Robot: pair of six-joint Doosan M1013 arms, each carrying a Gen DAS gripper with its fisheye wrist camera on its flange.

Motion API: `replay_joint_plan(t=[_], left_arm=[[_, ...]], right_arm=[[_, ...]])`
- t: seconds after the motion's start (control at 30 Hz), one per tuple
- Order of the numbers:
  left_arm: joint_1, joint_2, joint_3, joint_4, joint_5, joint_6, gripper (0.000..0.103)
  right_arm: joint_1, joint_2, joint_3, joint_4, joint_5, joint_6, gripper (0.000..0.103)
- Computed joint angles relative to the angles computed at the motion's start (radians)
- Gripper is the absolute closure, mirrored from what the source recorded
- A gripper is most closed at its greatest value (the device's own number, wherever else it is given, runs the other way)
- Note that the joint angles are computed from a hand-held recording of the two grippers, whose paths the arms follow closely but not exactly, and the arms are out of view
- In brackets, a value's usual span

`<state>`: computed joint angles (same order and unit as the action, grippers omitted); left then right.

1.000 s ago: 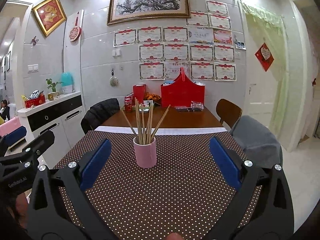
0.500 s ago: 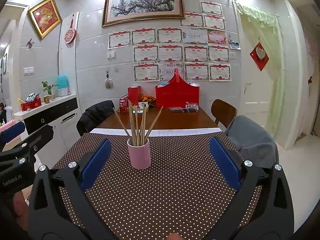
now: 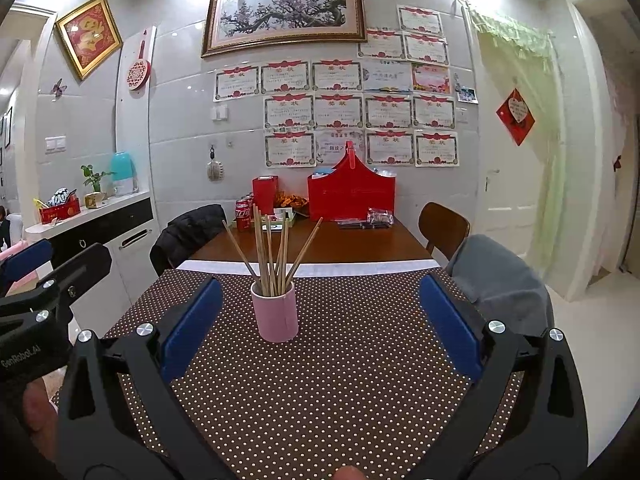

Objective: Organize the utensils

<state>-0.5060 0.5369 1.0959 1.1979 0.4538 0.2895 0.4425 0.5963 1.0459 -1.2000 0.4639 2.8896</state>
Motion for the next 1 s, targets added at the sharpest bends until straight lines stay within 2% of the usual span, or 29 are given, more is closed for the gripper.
replay_joint_plan(t=[0.53, 0.7, 1.0], left_arm=[[0.002, 0.003, -0.006, -0.04, -0.018, 0.03, 0.004], [0.005, -0.002, 0.01, -0.003, -0.034, -0.014, 0.004], [0.005, 0.002, 0.005, -0.017, -0.007, -0.014, 0.004]], right_arm=[[0.0, -0.003, 0.001, -0.003, 0.013, 0.004, 0.006], [0.0, -0.004, 0.002, -0.003, 0.012, 0.007, 0.006], [0.002, -0.004, 0.004, -0.015, 0.013, 0.018, 0.006]])
